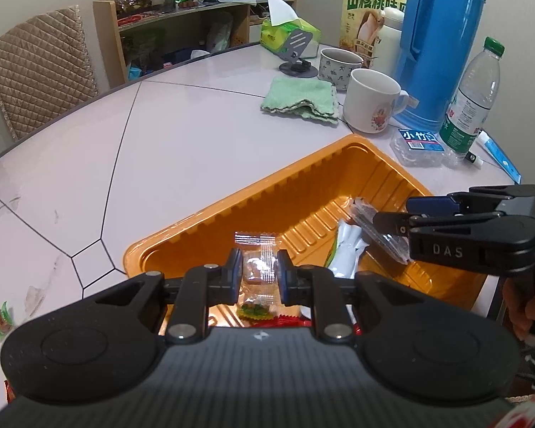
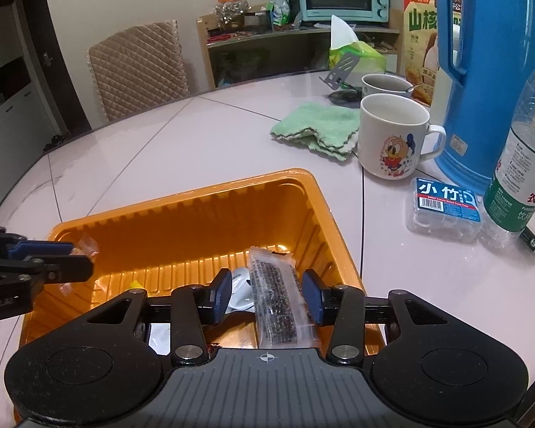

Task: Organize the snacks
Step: 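Lower both snacks into the orange tray and open both grippers, then withdraw both open grippers from the tray toward the remaining snacks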

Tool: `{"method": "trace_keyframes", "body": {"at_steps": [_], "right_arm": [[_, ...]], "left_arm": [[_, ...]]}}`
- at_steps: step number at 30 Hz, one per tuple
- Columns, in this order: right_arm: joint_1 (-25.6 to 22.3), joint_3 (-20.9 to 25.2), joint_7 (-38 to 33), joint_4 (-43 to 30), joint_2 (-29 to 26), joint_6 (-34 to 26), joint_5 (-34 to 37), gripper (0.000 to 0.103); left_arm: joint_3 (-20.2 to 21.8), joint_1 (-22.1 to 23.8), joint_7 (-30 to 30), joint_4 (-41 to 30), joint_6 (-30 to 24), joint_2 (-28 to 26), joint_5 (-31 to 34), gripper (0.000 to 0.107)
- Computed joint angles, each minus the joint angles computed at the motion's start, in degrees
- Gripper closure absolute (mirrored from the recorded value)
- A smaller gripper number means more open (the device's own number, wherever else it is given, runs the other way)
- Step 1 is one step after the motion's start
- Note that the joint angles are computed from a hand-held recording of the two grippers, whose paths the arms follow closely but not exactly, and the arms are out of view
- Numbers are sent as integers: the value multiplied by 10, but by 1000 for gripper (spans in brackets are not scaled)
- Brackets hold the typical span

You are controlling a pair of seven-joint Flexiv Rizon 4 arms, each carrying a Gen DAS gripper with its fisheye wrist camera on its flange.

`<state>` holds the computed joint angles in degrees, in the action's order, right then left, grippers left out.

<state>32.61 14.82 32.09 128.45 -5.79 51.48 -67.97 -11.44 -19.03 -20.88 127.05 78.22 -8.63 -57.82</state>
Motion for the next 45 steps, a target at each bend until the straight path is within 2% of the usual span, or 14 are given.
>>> {"method": "trace_keyframes", "body": {"at_steps": [7,13,18,22,25,32,36,41,45], "right_arm": [[-2,1,10,3,5,7,-3,59],[-3,3,27,7,11,10,-6,59],[-1,7,38,8,14,13,-7,59],[3,11,57,9,18,14,-11,58],[7,15,74,10,21,16,-11,54],[22,27,95,4,27,-5,5,39],[36,36,100,-6,27,-27,30,32],[52,43,98,-22,25,-52,50,28],[68,47,100,-37,22,-75,60,25]], "left_arm": [[-10,-2,4,-14,5,-11,1,89],[-26,-6,38,-25,12,-19,-36,88],[-20,-11,39,-21,12,-16,-41,76],[-7,-8,21,-11,-5,-6,-31,73],[6,-3,6,-1,-23,6,-16,71],[31,6,-20,19,-57,36,6,63],[42,5,-24,30,-70,55,0,61],[53,-2,-19,46,-80,81,-15,55],[62,-12,-9,59,-83,103,-35,44]]}}
